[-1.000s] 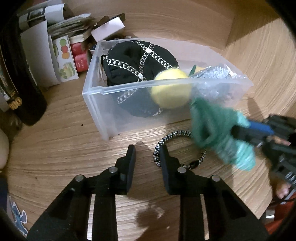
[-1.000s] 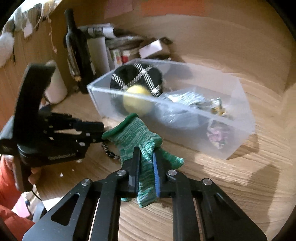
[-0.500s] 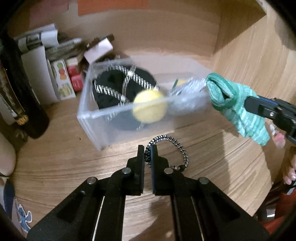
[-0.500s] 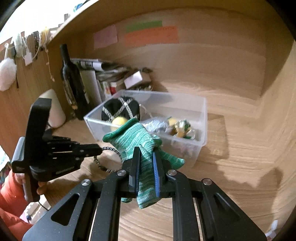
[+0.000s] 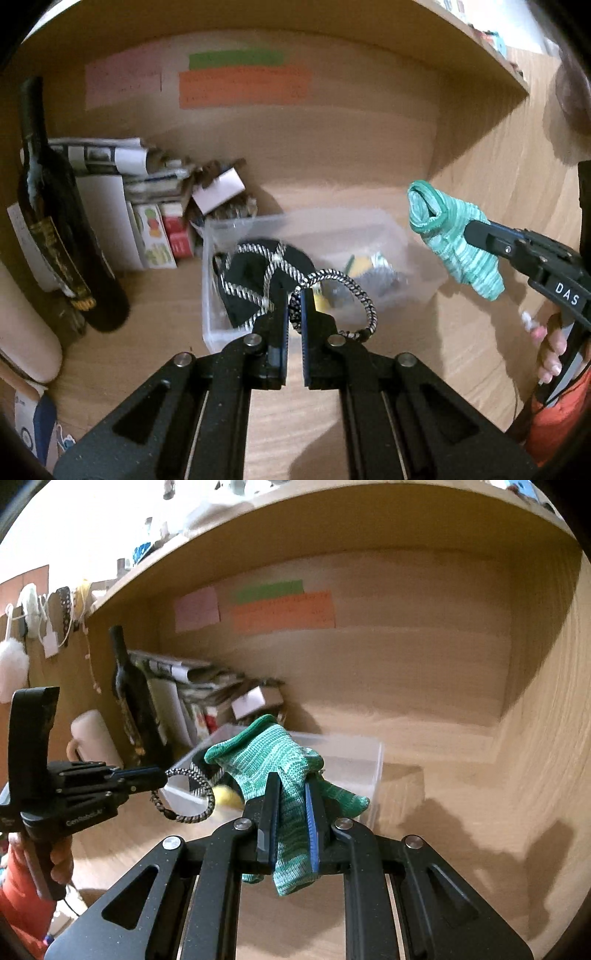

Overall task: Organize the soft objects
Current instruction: 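Drop the glove into the bin with the right tool while the left tool drops the bracelet in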

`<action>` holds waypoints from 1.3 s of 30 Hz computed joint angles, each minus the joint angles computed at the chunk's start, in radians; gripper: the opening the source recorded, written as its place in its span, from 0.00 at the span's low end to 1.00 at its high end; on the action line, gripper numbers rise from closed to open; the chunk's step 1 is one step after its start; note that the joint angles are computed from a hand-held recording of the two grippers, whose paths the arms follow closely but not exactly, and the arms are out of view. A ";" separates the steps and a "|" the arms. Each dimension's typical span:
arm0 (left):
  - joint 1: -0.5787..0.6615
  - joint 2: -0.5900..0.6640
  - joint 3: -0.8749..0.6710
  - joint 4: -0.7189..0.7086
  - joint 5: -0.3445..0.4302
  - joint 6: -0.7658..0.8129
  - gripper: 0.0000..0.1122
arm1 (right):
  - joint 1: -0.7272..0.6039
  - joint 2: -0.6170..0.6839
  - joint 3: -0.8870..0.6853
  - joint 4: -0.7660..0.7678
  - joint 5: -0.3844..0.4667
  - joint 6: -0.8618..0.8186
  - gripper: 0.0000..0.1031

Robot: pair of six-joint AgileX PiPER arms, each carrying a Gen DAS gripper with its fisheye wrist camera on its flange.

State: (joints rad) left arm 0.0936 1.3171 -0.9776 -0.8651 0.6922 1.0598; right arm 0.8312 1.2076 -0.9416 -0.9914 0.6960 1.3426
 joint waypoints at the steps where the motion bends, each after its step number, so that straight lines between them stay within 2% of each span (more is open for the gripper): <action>1: -0.008 0.003 -0.008 0.002 -0.005 -0.013 0.04 | -0.006 0.010 -0.009 -0.008 -0.002 0.001 0.11; 6: -0.055 0.037 -0.045 0.010 -0.071 -0.046 0.04 | -0.051 0.059 -0.060 -0.021 -0.031 -0.025 0.11; 10: -0.072 0.092 -0.073 -0.044 -0.074 -0.009 0.04 | -0.098 0.110 -0.094 0.004 -0.068 -0.067 0.11; 14: -0.106 0.152 -0.104 -0.016 -0.121 -0.046 0.04 | -0.138 0.170 -0.123 0.036 -0.086 -0.095 0.11; 17: -0.124 0.209 -0.132 0.022 -0.148 -0.096 0.04 | -0.179 0.212 -0.130 0.103 -0.131 -0.140 0.11; 21: -0.132 0.277 -0.169 0.065 -0.155 -0.146 0.04 | -0.216 0.280 -0.164 0.238 -0.143 -0.274 0.11; 24: -0.129 0.323 -0.199 0.082 -0.130 -0.170 0.04 | -0.244 0.317 -0.181 0.332 -0.147 -0.364 0.12; 29: -0.129 0.355 -0.222 0.107 -0.103 -0.189 0.04 | -0.249 0.332 -0.182 0.362 -0.130 -0.396 0.13; 32: -0.129 0.346 -0.216 0.103 -0.104 -0.177 0.05 | -0.249 0.335 -0.186 0.356 -0.113 -0.388 0.22; 35: -0.125 0.318 -0.197 0.087 -0.110 -0.147 0.07 | -0.240 0.311 -0.175 0.324 -0.107 -0.348 0.42; 36: -0.127 0.309 -0.189 0.084 -0.120 -0.141 0.08 | -0.236 0.300 -0.169 0.308 -0.112 -0.331 0.53; 37: -0.126 0.293 -0.178 0.080 -0.129 -0.133 0.08 | -0.227 0.291 -0.165 0.285 -0.112 -0.310 0.59; 39: -0.115 0.267 -0.163 0.062 -0.126 -0.109 0.08 | -0.202 0.261 -0.158 0.245 -0.093 -0.280 0.59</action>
